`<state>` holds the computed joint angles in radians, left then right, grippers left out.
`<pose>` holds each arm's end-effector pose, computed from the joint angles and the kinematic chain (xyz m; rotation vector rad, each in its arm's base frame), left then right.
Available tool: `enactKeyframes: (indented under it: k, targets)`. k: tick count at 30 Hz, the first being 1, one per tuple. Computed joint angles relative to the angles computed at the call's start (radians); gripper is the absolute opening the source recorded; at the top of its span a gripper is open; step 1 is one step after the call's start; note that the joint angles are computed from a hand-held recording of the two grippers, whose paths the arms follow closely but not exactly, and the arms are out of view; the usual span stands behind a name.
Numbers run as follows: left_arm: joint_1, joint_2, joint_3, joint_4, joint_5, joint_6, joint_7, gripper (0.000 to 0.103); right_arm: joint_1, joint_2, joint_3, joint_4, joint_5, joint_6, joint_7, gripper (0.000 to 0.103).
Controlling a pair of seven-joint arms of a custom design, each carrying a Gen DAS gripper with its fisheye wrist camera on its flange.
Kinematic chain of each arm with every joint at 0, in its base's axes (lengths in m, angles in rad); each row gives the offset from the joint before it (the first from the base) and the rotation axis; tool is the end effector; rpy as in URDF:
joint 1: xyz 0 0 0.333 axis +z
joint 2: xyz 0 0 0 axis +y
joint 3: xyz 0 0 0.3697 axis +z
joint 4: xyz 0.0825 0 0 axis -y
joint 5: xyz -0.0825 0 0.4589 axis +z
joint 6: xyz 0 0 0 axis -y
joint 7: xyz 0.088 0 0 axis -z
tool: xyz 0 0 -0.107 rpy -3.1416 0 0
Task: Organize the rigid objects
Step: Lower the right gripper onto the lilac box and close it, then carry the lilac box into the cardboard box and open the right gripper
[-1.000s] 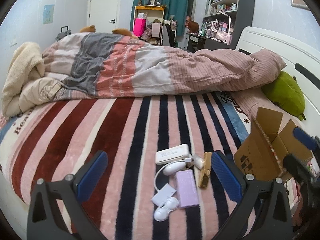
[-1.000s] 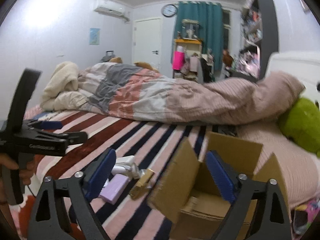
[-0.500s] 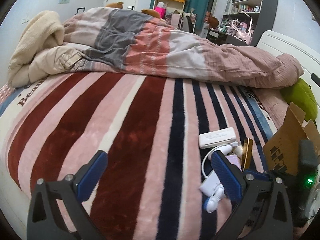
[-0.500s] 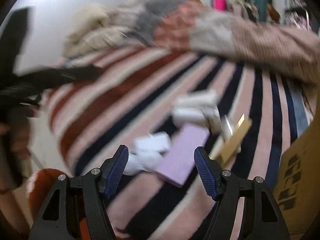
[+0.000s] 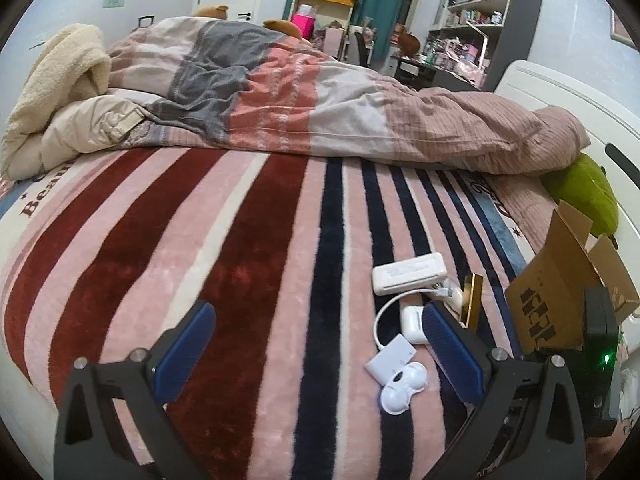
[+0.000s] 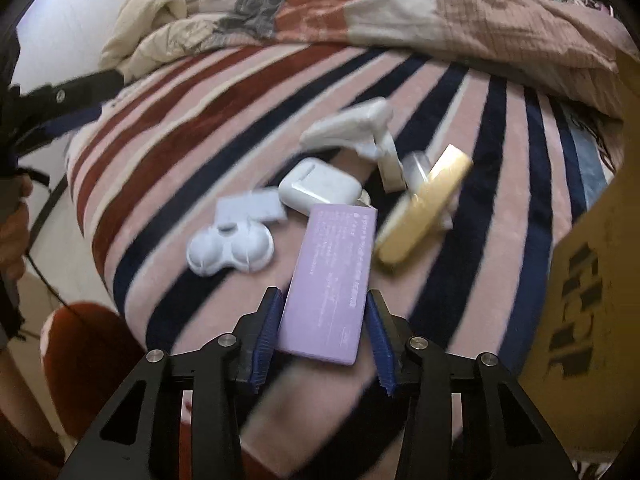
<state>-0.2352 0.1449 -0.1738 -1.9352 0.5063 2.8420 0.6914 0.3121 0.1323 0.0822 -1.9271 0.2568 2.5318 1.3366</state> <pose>0.6435 -0.3003 0.5149 -1.8725 1.7700 -0.9491 0.6494 0.2648 0.4907 -2.2401 1.4065 -0.2007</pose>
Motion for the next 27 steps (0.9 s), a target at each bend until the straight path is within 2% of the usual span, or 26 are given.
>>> enactKeyframes:
  k: [3, 5, 6, 8, 13, 15, 17, 20, 22, 23, 25, 26, 27]
  targets:
    - [0.011, 0.011, -0.019, 0.005, -0.057, 0.005, 0.066, 0.102, 0.008, 0.021, -0.004, 0.008, -0.023, 0.056, 0.041, 0.048]
    - [0.014, 0.016, -0.028, 0.008, -0.095, 0.003, 0.105, 0.102, 0.018, 0.055, -0.009, 0.041, -0.067, 0.035, 0.063, 0.049]
    - [0.016, 0.017, -0.034, 0.008, -0.116, 0.004, 0.129, 0.102, 0.025, 0.059, -0.013, 0.043, -0.098, 0.028, 0.074, 0.037]
    - [0.026, 0.019, -0.054, 0.006, -0.180, 0.017, 0.197, 0.102, 0.030, 0.043, -0.018, 0.022, -0.137, 0.037, 0.075, 0.033]
    - [0.109, 0.040, -0.189, 0.011, -0.561, 0.060, 0.552, 0.102, -0.002, -0.080, 0.002, -0.083, -0.018, 0.045, -0.038, 0.033]
    - [0.173, 0.053, -0.287, 0.028, -0.782, 0.067, 0.768, 0.102, -0.003, -0.125, 0.006, -0.118, 0.031, 0.082, -0.098, 0.033]
    - [0.237, 0.066, -0.381, 0.058, -0.992, 0.054, 0.968, 0.102, -0.001, -0.159, 0.005, -0.132, 0.138, 0.103, -0.199, 0.033]
    - [0.274, 0.089, -0.448, 0.126, -1.168, 0.013, 1.170, 0.100, 0.014, -0.183, 0.000, -0.116, 0.297, 0.128, -0.354, 0.033]
    - [0.261, 0.108, -0.447, 0.181, -1.202, -0.022, 1.223, 0.085, 0.018, -0.189, -0.005, -0.094, 0.360, 0.150, -0.422, 0.033]
    - [0.253, 0.123, -0.446, 0.218, -1.214, -0.049, 1.248, 0.081, 0.019, -0.196, -0.008, -0.091, 0.389, 0.164, -0.452, 0.033]
    - [0.223, 0.165, -0.438, 0.306, -1.213, -0.108, 1.285, 0.058, 0.017, -0.209, -0.020, -0.082, 0.451, 0.186, -0.510, 0.033]
    - [0.201, 0.203, -0.435, 0.374, -1.201, -0.152, 1.308, 0.052, 0.015, -0.210, -0.025, -0.078, 0.469, 0.188, -0.525, 0.033]
    - [0.179, 0.231, -0.425, 0.426, -1.189, -0.188, 1.318, 0.042, 0.009, -0.218, -0.035, -0.077, 0.496, 0.192, -0.544, 0.033]
